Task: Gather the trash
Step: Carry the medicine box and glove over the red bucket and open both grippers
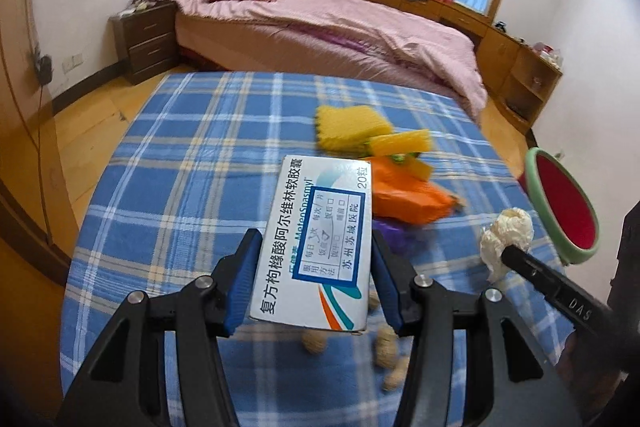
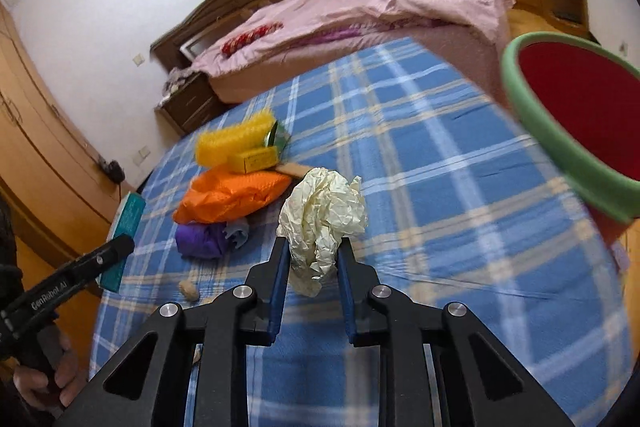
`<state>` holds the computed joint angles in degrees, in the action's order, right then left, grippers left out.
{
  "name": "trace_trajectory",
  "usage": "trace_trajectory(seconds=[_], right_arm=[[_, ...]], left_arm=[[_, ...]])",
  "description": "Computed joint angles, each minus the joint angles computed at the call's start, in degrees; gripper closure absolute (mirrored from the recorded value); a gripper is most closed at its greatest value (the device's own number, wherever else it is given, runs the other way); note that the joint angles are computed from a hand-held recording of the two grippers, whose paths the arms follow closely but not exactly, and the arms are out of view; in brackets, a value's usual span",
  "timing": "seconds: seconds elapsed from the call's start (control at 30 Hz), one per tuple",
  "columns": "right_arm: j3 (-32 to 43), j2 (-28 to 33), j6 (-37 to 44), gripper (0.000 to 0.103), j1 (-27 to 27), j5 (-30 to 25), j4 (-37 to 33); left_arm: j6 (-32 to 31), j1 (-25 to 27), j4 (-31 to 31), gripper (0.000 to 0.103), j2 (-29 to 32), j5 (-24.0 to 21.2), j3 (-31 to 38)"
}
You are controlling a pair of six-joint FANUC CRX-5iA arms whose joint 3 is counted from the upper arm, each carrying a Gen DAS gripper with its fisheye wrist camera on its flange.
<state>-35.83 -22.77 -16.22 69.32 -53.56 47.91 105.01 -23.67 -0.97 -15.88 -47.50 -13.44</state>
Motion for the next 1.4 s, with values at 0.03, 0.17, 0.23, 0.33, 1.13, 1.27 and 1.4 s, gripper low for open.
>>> trace_trajectory(seconds=[0.03, 0.17, 0.23, 0.33, 1.13, 1.27, 1.4], right_arm=[[-0.5, -1.2, -1.5, 0.079, 1.3, -2.1, 1.3], [-1.1, -4.1, -4.6, 0.079, 5.1, -9.4, 3.8], [-1.4, -5.5, -5.9, 0.079, 6.7, -12.3, 4.4], [-2.3, -7.9, -8.2, 0.079, 9.2, -17.3, 5.1], [-10.4, -25.4, -9.3, 0.078, 6.9, -34.1, 4.3], [-11.3, -28.0, -6.7, 0.077, 3.1, -32.6, 3.0], [-12.0, -29.4, -3.8, 0.076, -1.1, -29.8, 1.3]], left_arm=[[-0.2, -0.7, -0.1, 0.049, -0.2, 0.1, 0.2], [-1.4, -2.8, 1.1, 0.049, 0.2, 0.7, 1.3], [-2.4, -3.7, 2.5, 0.049, 1.1, 0.9, 2.1], [-4.7, -5.1, 5.4, 0.049, 2.7, 1.3, 3.1], [-12.1, -20.6, 14.9, 0.049, 32.8, -0.9, 31.2], [-10.4, -22.4, 13.2, 0.049, 37.6, -3.5, 37.7], [-8.0, -23.7, 10.9, 0.049, 41.4, -5.3, 42.9]])
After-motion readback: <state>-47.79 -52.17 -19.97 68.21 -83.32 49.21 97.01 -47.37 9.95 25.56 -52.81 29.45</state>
